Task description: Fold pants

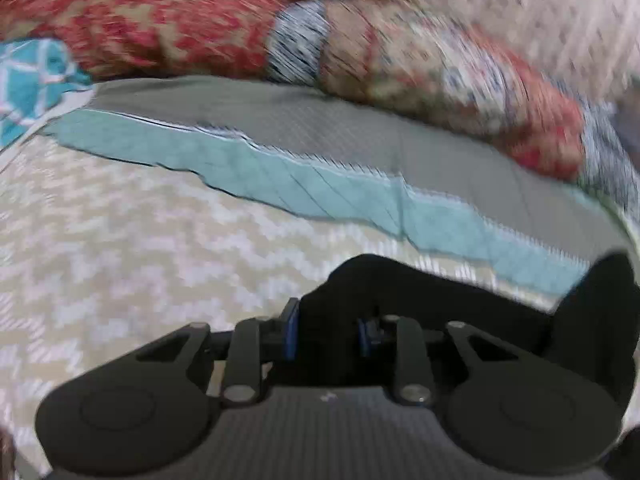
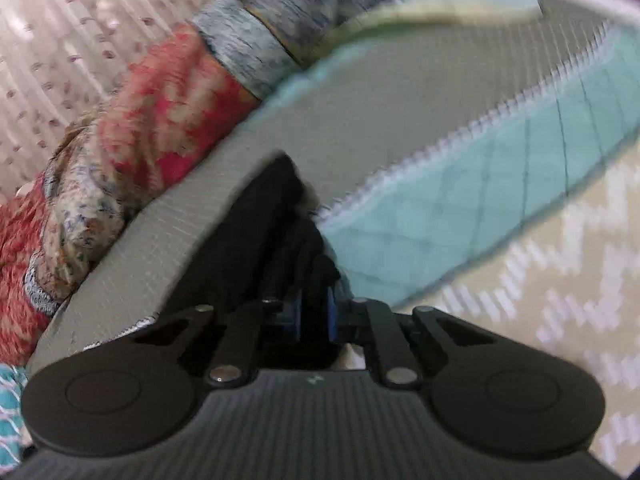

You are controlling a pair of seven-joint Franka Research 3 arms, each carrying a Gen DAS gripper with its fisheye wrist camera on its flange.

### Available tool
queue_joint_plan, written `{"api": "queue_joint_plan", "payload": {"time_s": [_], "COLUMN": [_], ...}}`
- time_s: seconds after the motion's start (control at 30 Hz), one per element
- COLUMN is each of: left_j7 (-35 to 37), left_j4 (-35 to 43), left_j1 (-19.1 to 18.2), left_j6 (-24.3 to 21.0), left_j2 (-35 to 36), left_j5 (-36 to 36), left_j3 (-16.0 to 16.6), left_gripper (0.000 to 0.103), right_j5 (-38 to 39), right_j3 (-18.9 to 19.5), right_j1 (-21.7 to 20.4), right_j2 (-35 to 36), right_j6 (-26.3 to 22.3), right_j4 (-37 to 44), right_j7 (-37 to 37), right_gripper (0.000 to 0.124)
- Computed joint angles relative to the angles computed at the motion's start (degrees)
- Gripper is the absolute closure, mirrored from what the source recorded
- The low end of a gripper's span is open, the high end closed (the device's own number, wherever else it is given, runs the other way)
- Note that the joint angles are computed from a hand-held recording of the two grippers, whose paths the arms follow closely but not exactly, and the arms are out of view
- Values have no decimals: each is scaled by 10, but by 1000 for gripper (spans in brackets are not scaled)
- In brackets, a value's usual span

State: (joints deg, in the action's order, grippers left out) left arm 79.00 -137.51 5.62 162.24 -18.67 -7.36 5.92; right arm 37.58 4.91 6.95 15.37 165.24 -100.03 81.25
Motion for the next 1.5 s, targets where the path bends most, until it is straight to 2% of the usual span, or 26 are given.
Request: {"api": "queue_joint_plan", "payload": {"time_s": [0.07,0.1,0.13,0.17,0.23,0.3,0.37,0.4,0.43,0.47,0.53,0.63,0.7,0.77,0.83,0.87,0.9,0.93,1.0,1.07,1.1,1.17,1.23,1.3,1.4,1.5], "left_j7": [-28,-40,-32,-8,10,42,40,42,45,47,33,14,2,-7,-10,-14,-17,-20,-22,-22,-25,-30,-36,-40,-31,-23], "left_j4": [-12,-14,-17,-19,-25,-33,-37,-38,-40,-41,-44,-56,-64,-71,-70,-70,-69,-69,-73,-74,-75,-78,-83,-86,-87,-89], "left_j1": [16,25,17,-6,-20,-39,-26,-27,-33,-38,-29,-29,-27,-25,-28,-26,-24,-24,-23,-24,-23,-26,-29,-31,-38,-43], "left_j6": [7,6,1,-6,-13,-13,-11,-13,-16,-19,-12,0,4,3,-4,-10,-15,-18,-18,-17,-16,-11,-7,-7,-10,-10], "left_j2": [-22,-29,-38,-46,-57,-69,-74,-76,-80,-82,-84,-98,-109,-118,-118,-119,-120,-120,-124,-123,-122,-120,-119,-119,-122,-123], "left_j5": [-4,3,-8,-36,-54,-67,-45,-40,-43,-48,-45,-57,-58,-53,-51,-49,-47,-46,-43,-41,-39,-43,-46,-48,-50,-60], "left_j3": [2,0,15,40,50,57,34,30,33,37,29,38,39,39,44,44,43,44,43,43,41,42,41,43,53,60], "left_gripper": [80,80,80,81,81,81,81,81,81,81,81,81,81,81,81,81,81,81,81,81,81,81,81,81,80,80], "right_j5": [36,31,16,-7,-142,-213,-277,-292,-290,-306,-341,-282,-256,-238,-217,-243,-249,-237,-181,-121,-80,-10,39,33,11,-5], "right_j3": [10,3,-9,-21,-52,-59,-55,-56,-62,-56,-45,-67,-66,-64,-66,-67,-65,-61,-42,-24,-23,-31,-52,-43,-25,-39], "right_j1": [-14,-14,-13,-11,-4,-16,-43,-52,-54,-65,-88,-62,-47,-37,-30,-27,-22,-18,-5,25,46,97,133,140,136,125], "right_j2": [-40,-62,-86,-108,-158,-210,-253,-269,-281,-289,-295,-275,-238,-191,-140,-123,-109,-108,-137,-195,-226,-290,-328,-361,-393,-346], "right_j6": [57,78,87,86,84,44,-3,-33,-59,-73,-69,-35,-18,-31,-70,-92,-116,-124,-97,-69,-72,-126,-227,-243,-184,-158], "right_j4": [-27,-42,-60,-78,-132,-182,-229,-244,-255,-263,-274,-252,-213,-166,-117,-100,-86,-83,-112,-162,-185,-230,-250,-279,-308,-262], "right_j7": [-39,-52,-63,-66,4,30,65,69,61,80,129,113,104,99,103,131,139,131,66,-28,-87,-194,-275,-306,-318,-300], "right_gripper": [110,110,110,110,110,105,96,93,83,79,79,78,78,71,65,69,84,108,108,108,107,96,73,73,73,73]}}
